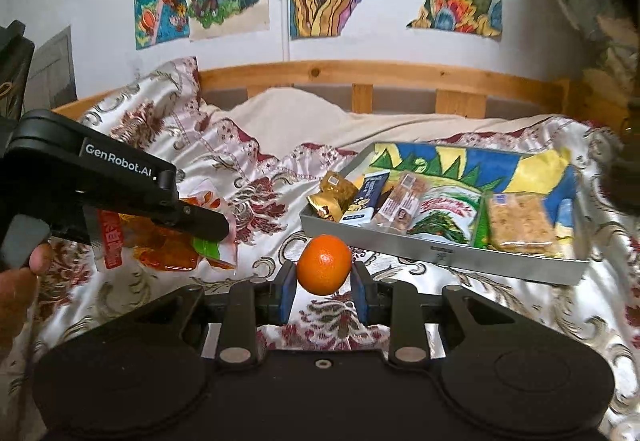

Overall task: Organize snacks
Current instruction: 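Close left tool on orange snack bag while right tool grasps mandarin orange, then carry orange snack bag over tray with left tool while right tool carries mandarin there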

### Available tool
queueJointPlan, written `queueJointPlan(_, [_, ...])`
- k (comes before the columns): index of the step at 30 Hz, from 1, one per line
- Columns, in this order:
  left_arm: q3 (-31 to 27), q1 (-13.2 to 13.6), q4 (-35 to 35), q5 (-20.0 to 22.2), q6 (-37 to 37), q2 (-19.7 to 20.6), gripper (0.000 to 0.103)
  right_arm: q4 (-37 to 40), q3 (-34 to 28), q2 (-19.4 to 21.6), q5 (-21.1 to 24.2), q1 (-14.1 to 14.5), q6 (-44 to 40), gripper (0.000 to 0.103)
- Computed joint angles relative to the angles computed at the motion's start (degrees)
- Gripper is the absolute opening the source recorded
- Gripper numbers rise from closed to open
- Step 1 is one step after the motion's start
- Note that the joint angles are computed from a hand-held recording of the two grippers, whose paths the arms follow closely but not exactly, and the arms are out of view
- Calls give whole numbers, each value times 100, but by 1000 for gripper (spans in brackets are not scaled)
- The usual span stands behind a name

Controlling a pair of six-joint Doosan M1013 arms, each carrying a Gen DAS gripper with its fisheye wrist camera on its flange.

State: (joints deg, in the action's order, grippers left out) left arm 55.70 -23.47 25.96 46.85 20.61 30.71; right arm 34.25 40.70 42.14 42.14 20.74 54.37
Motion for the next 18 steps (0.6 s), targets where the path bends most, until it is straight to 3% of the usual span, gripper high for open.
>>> queueJointPlan(7, [257,-387,1079,136,-621,-209,44,658,793,-530,-373,-132,-555,31])
queueJointPlan(18, [635,-687,2125,93,-1508,-435,44,1674,1452,-953,-723,-273,-1414,31])
